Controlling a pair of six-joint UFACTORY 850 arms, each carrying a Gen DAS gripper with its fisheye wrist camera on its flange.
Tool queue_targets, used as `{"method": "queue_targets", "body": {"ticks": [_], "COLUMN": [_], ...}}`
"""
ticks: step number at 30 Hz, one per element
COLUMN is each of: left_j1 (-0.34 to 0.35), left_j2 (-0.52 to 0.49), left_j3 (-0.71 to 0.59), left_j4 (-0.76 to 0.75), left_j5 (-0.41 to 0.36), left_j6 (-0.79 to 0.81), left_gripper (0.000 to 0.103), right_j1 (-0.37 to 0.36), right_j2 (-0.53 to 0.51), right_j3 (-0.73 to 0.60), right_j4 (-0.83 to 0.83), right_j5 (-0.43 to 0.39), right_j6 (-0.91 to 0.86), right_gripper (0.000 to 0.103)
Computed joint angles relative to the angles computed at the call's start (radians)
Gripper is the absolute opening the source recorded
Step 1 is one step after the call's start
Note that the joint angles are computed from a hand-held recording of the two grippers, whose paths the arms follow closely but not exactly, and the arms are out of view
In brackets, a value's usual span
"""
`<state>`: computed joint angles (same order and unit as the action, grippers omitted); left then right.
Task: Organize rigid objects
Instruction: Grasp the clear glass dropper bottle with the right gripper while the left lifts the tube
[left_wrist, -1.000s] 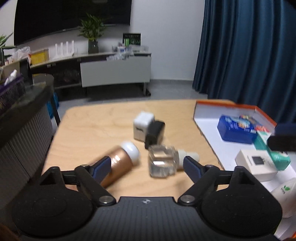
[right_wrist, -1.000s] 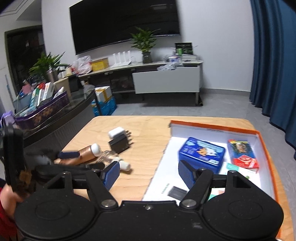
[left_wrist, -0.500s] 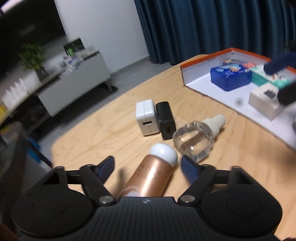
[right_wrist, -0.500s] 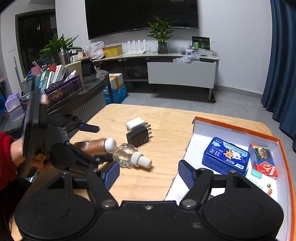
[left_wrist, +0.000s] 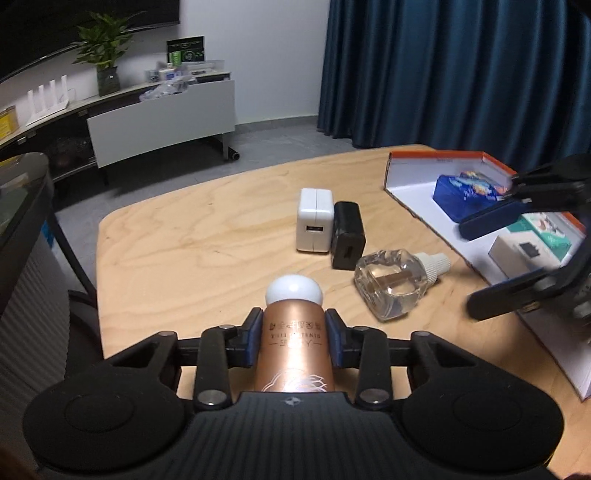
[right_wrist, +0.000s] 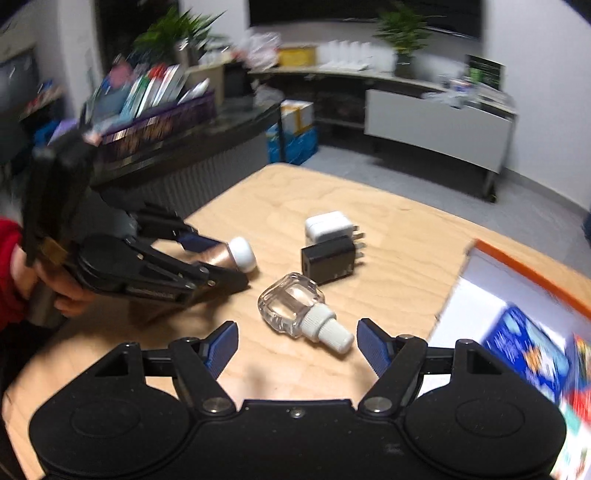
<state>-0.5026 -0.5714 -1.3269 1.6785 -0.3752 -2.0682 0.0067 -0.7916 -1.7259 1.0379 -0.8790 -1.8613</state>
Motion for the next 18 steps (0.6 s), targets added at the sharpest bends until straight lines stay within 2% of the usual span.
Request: {"method": "queue_targets", "body": {"ticks": [5,7,9,10,11,15,18], "left_j1": [-0.001,-0.007,-0.012,-0.017,-0.019,-0.035,-0.053], "left_j2": [0.046,0.052,0.061,0.062,0.064,0.077,0.081], "left_j3": [0.049,0.053,0.065,0.066,0.069,0.079,0.075], "left_j4": [0.138,0.125,0.154,0.150,0.157,0.195,0.194], "left_j5": [-0.015,-0.043,-0.061,-0.074,-0.084,-0.124,-0.164], "left_j6": [-0.225,-0.228,-0.279,-0.286,-0.301,-0.368,-0.376], "left_gripper": [0.036,0.036,0.036,0.036,0.036,0.036,0.036], "right_j1": [0.044,0.060,0.060,0.058,0.056,0.054,0.036], "right_j2": [-0.071,-0.107,-0.140,-0.135,-0.128,-0.069,-0.037], "right_j3": [-0.102,-0.153,-0.198,-0.187,-0.172,-0.066,-0.016], "right_j4": [-0.095,-0.146,-0.168,-0.142,-0.121,-0.042,0.029], "right_j5": [0.009,0.013,-0.033,-0.032,-0.032,0.035,0.029], "right_j6": [0.061,0.133,0.194,0.176,0.161,0.082,0.052], "right_gripper": [0.085,0.085,0.082,0.076,0.061,0.060,0.059]}}
